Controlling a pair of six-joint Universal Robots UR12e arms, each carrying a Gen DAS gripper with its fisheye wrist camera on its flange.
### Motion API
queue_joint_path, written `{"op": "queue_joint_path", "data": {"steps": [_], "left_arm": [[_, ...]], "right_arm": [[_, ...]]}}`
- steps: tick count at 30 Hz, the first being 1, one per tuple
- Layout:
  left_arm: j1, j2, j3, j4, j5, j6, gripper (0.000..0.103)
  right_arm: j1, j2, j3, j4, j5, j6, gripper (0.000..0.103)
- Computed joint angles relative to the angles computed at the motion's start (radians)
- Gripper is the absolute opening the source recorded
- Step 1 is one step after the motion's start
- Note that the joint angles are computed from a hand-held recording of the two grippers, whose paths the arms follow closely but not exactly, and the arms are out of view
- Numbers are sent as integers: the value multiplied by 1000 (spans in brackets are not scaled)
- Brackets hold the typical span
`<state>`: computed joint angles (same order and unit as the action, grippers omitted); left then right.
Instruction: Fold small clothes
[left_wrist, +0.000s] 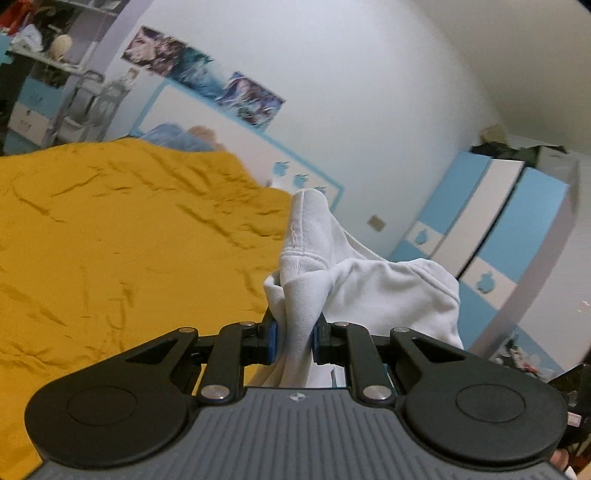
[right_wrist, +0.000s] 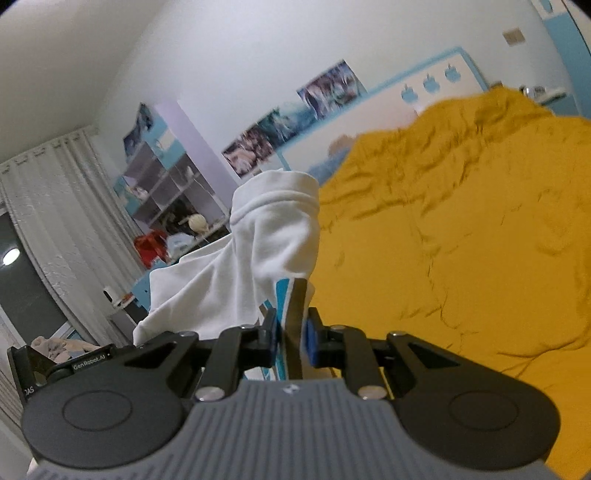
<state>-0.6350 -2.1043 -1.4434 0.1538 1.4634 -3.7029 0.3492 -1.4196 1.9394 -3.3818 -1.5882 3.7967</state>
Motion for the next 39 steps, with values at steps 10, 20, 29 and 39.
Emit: {"op": "queue_joint_path", "data": {"steps": [10, 20, 29, 39], "left_arm": [[-34, 27, -29, -110, -51, 57, 18], [-8, -45, 42, -318, -70, 13, 18], [13, -108, 103, -467, -104, -1, 18], [27, -117, 106, -563, -102, 27, 29]], "right_arm": [[18, -175, 159, 55, -39, 57, 11], [-55, -125, 183, 162, 86, 150, 11], [-118, -37, 140, 254, 178, 170, 11], [-135, 7, 132, 299, 188, 194, 13]]}}
